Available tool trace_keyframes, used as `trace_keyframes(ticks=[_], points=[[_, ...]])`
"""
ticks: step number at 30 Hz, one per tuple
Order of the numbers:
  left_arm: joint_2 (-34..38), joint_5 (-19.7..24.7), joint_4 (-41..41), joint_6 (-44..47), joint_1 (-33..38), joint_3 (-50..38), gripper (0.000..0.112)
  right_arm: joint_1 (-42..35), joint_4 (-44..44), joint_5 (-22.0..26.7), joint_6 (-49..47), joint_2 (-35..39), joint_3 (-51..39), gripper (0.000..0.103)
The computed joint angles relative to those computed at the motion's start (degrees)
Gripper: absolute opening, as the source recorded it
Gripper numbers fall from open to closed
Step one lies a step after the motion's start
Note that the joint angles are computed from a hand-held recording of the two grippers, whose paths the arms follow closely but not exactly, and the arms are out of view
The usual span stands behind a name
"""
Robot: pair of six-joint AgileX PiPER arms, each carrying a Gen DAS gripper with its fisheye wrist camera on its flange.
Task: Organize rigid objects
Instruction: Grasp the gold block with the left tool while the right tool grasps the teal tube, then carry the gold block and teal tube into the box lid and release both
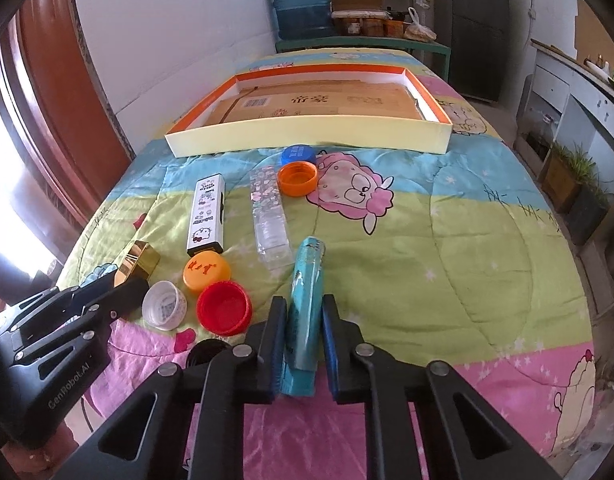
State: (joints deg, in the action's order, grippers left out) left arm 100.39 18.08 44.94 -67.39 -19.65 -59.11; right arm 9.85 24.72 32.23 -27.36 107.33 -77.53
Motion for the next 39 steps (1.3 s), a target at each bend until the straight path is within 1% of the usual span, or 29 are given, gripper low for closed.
trace_keyframes(ticks=[4, 8, 15, 18, 29, 39], points=[[-0.25, -1.23, -0.46, 0.01, 0.42, 0.44, 0.018, -0.86, 2.47, 0.48, -1.97, -0.16, 0.11, 0.014], [-0.56, -2.36, -1.62, 0.92, 0.72, 0.73, 0.018, -1.38, 4.05, 1.02, -3.39, -0.31, -0.01, 0.014], [-1.93, -3.16, 1.91, -2.48, 0.57, 1.21, 0.018, -2.25, 7.46, 0.82, -6.34, -1.25, 0.57, 0.014], [-2.58, -3.10, 2.03, -2.18, 0.69, 0.99, 0.018, -2.47, 7.59, 0.75, -6.21, -1.59, 0.39, 0.014], [-2.56, -0.51, -3.10, 5.11, 1.26, -4.34, 0.018, -3.06, 6.47, 0.44, -4.73, -1.37, -2.34, 0.014], [0.13, 3.74, -6.06, 11.53, 1.94, -14.63, 0.018, -2.51, 2.35, 0.16, -2.17, 0.86, -9.33, 0.014]])
